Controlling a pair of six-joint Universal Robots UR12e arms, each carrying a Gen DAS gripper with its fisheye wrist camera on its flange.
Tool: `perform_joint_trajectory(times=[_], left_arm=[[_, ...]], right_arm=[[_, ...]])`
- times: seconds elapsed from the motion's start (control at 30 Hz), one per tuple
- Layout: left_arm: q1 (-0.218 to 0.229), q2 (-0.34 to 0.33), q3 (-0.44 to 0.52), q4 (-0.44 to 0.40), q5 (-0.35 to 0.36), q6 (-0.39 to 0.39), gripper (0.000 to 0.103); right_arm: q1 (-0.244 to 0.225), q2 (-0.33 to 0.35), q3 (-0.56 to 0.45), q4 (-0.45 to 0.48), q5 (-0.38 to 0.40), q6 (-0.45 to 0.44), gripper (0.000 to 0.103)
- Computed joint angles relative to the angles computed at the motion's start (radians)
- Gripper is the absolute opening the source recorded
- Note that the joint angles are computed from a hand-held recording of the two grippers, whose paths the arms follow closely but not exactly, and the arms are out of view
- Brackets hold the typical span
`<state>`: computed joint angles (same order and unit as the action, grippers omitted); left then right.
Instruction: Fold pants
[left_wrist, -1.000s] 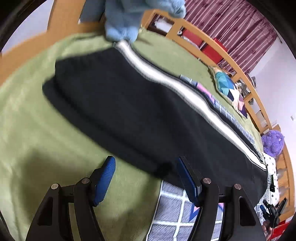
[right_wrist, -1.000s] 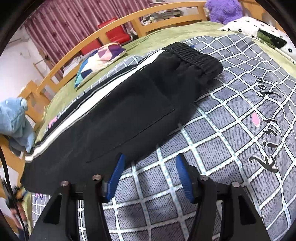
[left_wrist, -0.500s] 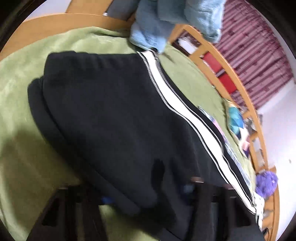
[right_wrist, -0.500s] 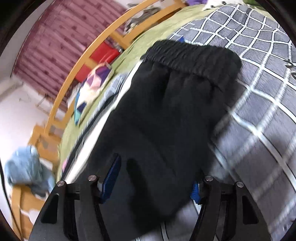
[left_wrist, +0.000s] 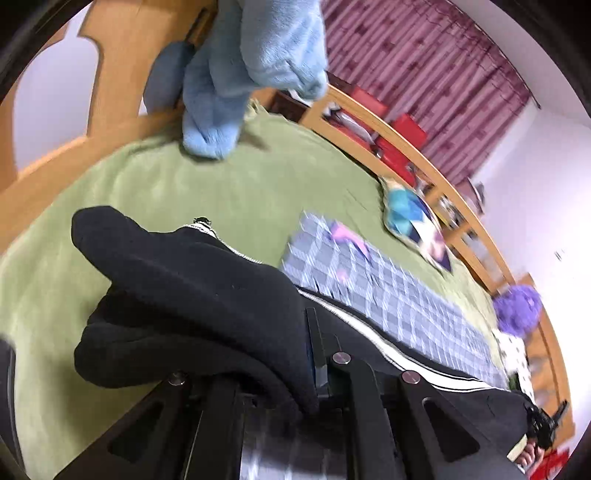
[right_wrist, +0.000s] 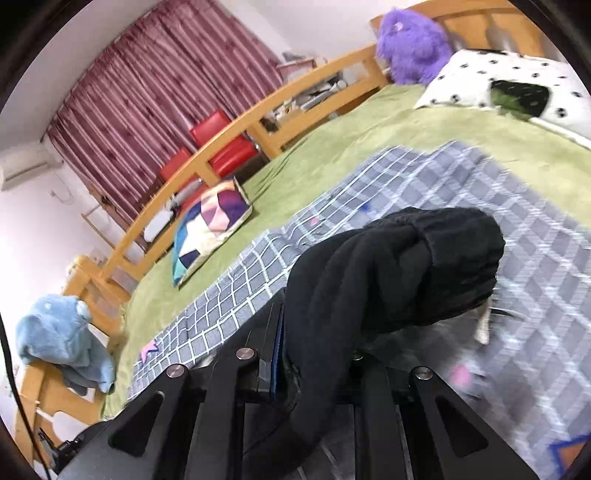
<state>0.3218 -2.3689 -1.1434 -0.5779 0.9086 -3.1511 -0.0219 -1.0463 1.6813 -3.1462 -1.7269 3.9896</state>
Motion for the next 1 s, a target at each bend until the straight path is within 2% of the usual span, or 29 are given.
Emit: perform_joint_trajectory(times=[0.03, 0.1, 0.17, 0.23, 0.27, 0.33, 0.4, 0.43, 0.5, 0.57, 0.63, 0.7, 0.73, 0.8, 0.83, 0.9, 0.93, 1.0], left_arm=[[0.005, 0.025, -0.051, 0.0, -0.002, 0.023, 0.01], [0.006, 0.063, -0.14, -0.004, 0.037, 0.064, 0.01], [0.008, 0.08, -0.197, -0.058, 0.1, 0.116, 0.01], [0.009, 0.076, -0.224, -0.087, 0.144, 0.09, 0.013], [0.014, 0.073, -0.229, -0.105, 0.146, 0.078, 0.018], [0.025, 0.08, -0.236, -0.122, 0.137, 0.046, 0.026], [0.022, 0.102, -0.241, -0.122, 0.208, 0.027, 0.047], [0.02, 0.111, -0.249, -0.104, 0.229, 0.032, 0.051], [0.017, 0.132, -0.269, -0.046, 0.254, 0.058, 0.058], [0.01, 0.142, -0.266, -0.046, 0.273, 0.081, 0.063], [0.002, 0.148, -0.268, -0.038, 0.283, 0.088, 0.063], [-0.002, 0.157, -0.278, -0.016, 0.266, 0.109, 0.063], [-0.004, 0.162, -0.284, -0.002, 0.266, 0.121, 0.063], [-0.012, 0.174, -0.295, 0.036, 0.281, 0.148, 0.063], [-0.016, 0.18, -0.299, 0.055, 0.289, 0.164, 0.063], [-0.027, 0.188, -0.306, 0.108, 0.325, 0.193, 0.063], [-0.029, 0.191, -0.31, 0.126, 0.331, 0.199, 0.063], [-0.028, 0.196, -0.315, 0.147, 0.315, 0.214, 0.063]], right_arm=[[-0.004, -0.031, 0.037, 0.012, -0.002, -0.008, 0.015], [-0.014, -0.085, 0.112, 0.069, 0.012, -0.02, 0.018], [-0.036, -0.114, 0.171, 0.142, 0.097, -0.016, 0.021], [-0.056, -0.115, 0.225, 0.159, 0.198, 0.027, 0.022], [-0.06, -0.112, 0.246, 0.15, 0.23, 0.041, 0.024], [-0.059, -0.116, 0.297, 0.094, 0.248, 0.053, 0.032], [-0.048, -0.131, 0.326, 0.055, 0.208, 0.054, 0.053], [-0.035, -0.145, 0.339, 0.05, 0.149, 0.046, 0.057], [-0.027, -0.151, 0.352, 0.009, 0.086, 0.035, 0.073], [-0.032, -0.143, 0.364, -0.048, 0.063, 0.062, 0.077], [-0.052, -0.107, 0.363, -0.118, 0.095, 0.123, 0.077], [-0.065, -0.067, 0.345, -0.157, 0.116, 0.185, 0.083], [-0.069, -0.046, 0.32, -0.146, 0.113, 0.221, 0.082], [-0.069, -0.041, 0.284, -0.072, 0.065, 0.218, 0.046], [-0.074, -0.048, 0.269, -0.057, 0.062, 0.158, 0.041], [-0.087, -0.072, 0.264, -0.104, 0.07, 0.046, 0.036], [-0.091, -0.089, 0.274, -0.157, 0.047, 0.004, 0.036], [-0.093, -0.106, 0.273, -0.158, -0.021, -0.033, 0.036]])
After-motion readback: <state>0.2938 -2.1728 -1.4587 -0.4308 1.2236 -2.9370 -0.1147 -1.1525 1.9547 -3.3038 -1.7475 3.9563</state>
